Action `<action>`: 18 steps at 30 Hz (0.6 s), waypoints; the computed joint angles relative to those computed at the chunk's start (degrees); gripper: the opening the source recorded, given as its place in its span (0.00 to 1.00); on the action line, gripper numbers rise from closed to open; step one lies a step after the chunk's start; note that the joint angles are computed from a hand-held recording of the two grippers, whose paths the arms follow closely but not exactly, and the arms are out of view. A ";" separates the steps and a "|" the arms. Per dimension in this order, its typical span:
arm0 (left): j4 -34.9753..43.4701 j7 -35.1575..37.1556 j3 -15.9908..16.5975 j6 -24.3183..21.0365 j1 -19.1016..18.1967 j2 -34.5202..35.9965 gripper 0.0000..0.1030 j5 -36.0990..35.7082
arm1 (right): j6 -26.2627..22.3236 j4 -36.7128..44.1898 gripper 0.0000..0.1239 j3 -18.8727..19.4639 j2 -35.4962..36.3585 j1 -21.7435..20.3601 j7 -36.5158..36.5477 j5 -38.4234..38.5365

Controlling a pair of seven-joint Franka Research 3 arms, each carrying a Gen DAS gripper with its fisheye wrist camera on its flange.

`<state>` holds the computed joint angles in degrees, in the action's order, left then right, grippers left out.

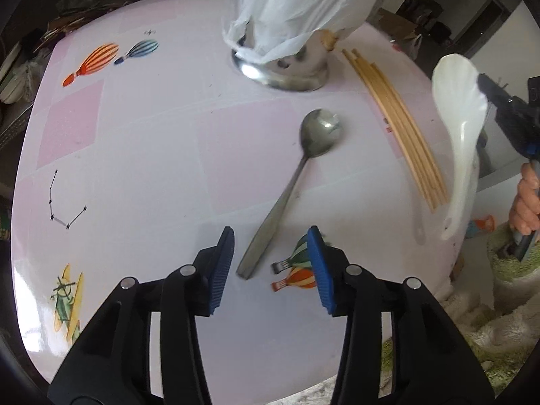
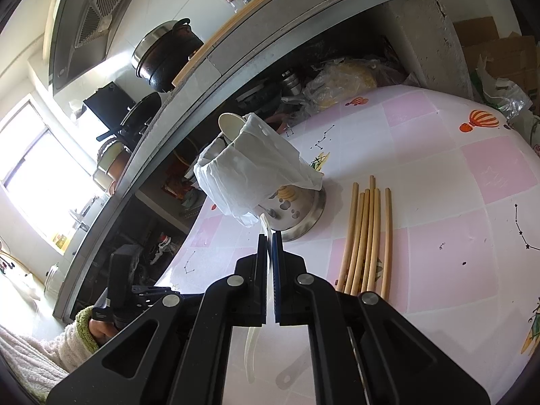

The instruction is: Organize utensils

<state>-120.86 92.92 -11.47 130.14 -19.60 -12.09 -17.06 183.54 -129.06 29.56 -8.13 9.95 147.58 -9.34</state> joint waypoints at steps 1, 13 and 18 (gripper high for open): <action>-0.01 0.69 -0.37 1.77 -0.27 -0.03 0.46 -0.07 | -0.09 0.00 0.03 0.13 -0.05 -0.10 0.14 -0.09; 10.81 5.75 -4.23 3.54 -0.73 12.30 0.35 17.07 | 0.12 -0.29 0.03 -0.95 -0.07 0.68 -0.15 0.46; 14.69 8.50 -4.72 -0.57 -0.27 15.11 0.20 17.24 | 0.83 -0.37 0.03 -3.36 0.82 3.24 -2.58 3.01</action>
<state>-106.16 101.41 -16.19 129.57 -19.88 3.03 0.18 184.37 -129.43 26.20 -7.30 13.19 145.00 -6.33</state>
